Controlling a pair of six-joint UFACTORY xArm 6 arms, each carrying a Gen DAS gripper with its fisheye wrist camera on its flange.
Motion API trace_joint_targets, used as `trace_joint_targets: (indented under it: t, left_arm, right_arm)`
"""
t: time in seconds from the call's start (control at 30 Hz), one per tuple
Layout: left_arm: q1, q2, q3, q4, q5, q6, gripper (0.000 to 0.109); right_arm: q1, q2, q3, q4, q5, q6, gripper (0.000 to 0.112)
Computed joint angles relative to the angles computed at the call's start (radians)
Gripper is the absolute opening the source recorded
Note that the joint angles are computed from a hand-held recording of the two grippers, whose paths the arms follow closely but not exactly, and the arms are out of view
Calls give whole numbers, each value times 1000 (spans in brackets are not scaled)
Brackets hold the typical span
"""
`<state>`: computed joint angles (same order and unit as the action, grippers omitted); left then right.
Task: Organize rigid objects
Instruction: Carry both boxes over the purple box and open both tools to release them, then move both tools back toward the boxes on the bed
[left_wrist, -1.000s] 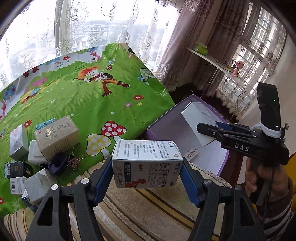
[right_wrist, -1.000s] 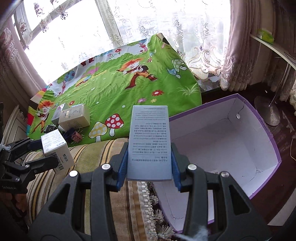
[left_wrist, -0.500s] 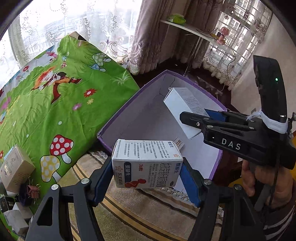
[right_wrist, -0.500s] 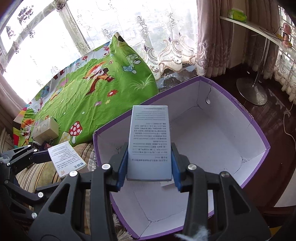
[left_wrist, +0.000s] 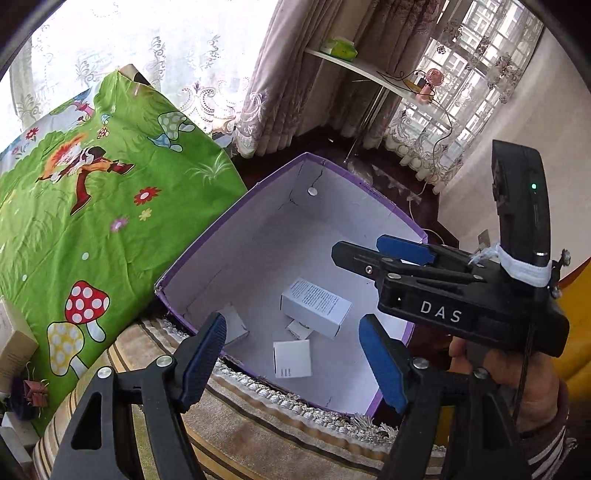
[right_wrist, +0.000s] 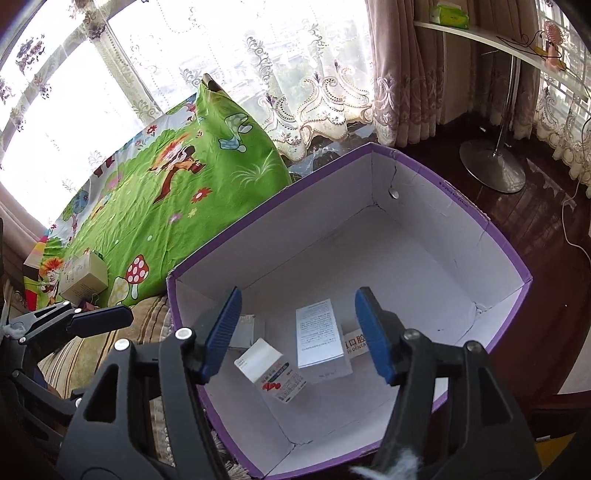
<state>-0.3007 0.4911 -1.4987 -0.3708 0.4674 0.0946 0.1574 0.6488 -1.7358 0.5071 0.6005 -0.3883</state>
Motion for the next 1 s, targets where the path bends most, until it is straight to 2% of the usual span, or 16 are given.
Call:
trace_joint_targets:
  t: [0.17,0.27,0.37,0.47,0.57,0.73,0.93,1.0]
  left_arm:
    - [-13,-63,90,-8,-120,49,75]
    - [-6,-99,131,66,-153,-17,75]
    - [8,-136,170,78,-169,-55,75]
    - [19,-186,244,127,-232,-103,75]
    - [35,-238,315,181,-268,-168,75]
    - [75,-334,447,209,-333,-238,75]
    - [157,-461,615,311,-394,-396,73]
    - [185,-505,673,301,-408,-409,73]
  right_arm:
    - [6,-29,28,10,-41,-19,74]
    - [17,-52,51,-10,-77,-25,75]
    - [28,-71,68,-2,-95,-48,75]
    - [42,-91,83,20,-102,-77,75]
    - [56,-111,93,81,-91,-128,75]
    - [97,-139,111,64,-82,-158,75]
    - [147,-163,132,92,-42,-205,75]
    - [164,-169,138,93,-30,-212,75]
